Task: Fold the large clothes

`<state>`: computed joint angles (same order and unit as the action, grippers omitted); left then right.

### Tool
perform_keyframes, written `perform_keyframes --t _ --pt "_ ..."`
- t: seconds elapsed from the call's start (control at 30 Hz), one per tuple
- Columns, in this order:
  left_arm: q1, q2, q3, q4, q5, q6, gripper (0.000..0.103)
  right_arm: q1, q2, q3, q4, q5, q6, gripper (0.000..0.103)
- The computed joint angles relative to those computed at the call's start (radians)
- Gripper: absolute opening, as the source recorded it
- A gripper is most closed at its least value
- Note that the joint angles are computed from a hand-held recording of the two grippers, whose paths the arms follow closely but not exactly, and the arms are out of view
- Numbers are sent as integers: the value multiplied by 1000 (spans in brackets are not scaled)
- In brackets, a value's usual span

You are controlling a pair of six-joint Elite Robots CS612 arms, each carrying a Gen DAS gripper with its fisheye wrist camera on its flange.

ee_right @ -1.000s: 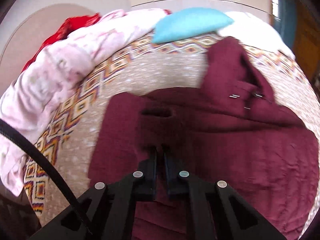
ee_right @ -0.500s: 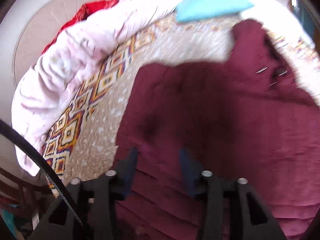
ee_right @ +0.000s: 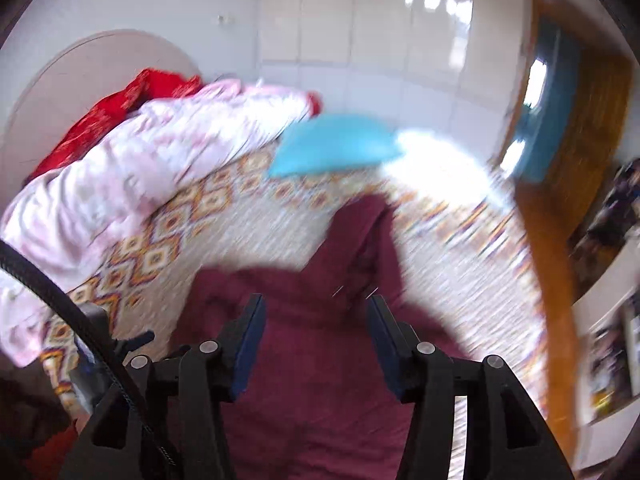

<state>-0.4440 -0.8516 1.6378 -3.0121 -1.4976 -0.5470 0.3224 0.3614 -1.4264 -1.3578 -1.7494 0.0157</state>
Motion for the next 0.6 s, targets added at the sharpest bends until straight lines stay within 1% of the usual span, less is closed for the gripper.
perform_keyframes --t 0.03,0.07,0.1,0.13,0.17,0.2,0.23,0.3,0.37,0.43,0.53,0.6 --pt "7 22 -36 54 -13 10 32 -2 -22 19 -14 -17 12 56" --pt "10 31 -53 73 -11 11 25 -3 -48 48 -40 -39 30 56" --pt "14 41 -65 74 -2 5 23 -3 -78 86 -77 -65 48 56" --pt "16 47 -68 63 9 -19 22 -2 -108 129 -120 -93 66 57" --pt "17 49 -70 56 21 -39 16 -1 -134 171 -160 -113 90 58" --pt "12 52 -74 62 73 -57 11 -3 -152 204 -189 -124 111 62" --pt "7 56 -76 56 109 -57 10 -4 -173 249 -221 -141 142 63" --pt "5 67 -74 28 135 -64 10 -7 -199 325 -254 -150 192 64" --pt "4 74 -66 -12 153 -54 10 -13 -214 415 -271 -137 220 64" --pt "-8 82 -56 -57 202 -9 10 -21 -212 485 -265 -124 247 64" --pt "-20 95 -45 -125 247 47 11 -45 -194 589 -243 -42 323 64" --pt "-23 103 -40 -160 256 66 12 -61 -187 665 -261 16 362 64"
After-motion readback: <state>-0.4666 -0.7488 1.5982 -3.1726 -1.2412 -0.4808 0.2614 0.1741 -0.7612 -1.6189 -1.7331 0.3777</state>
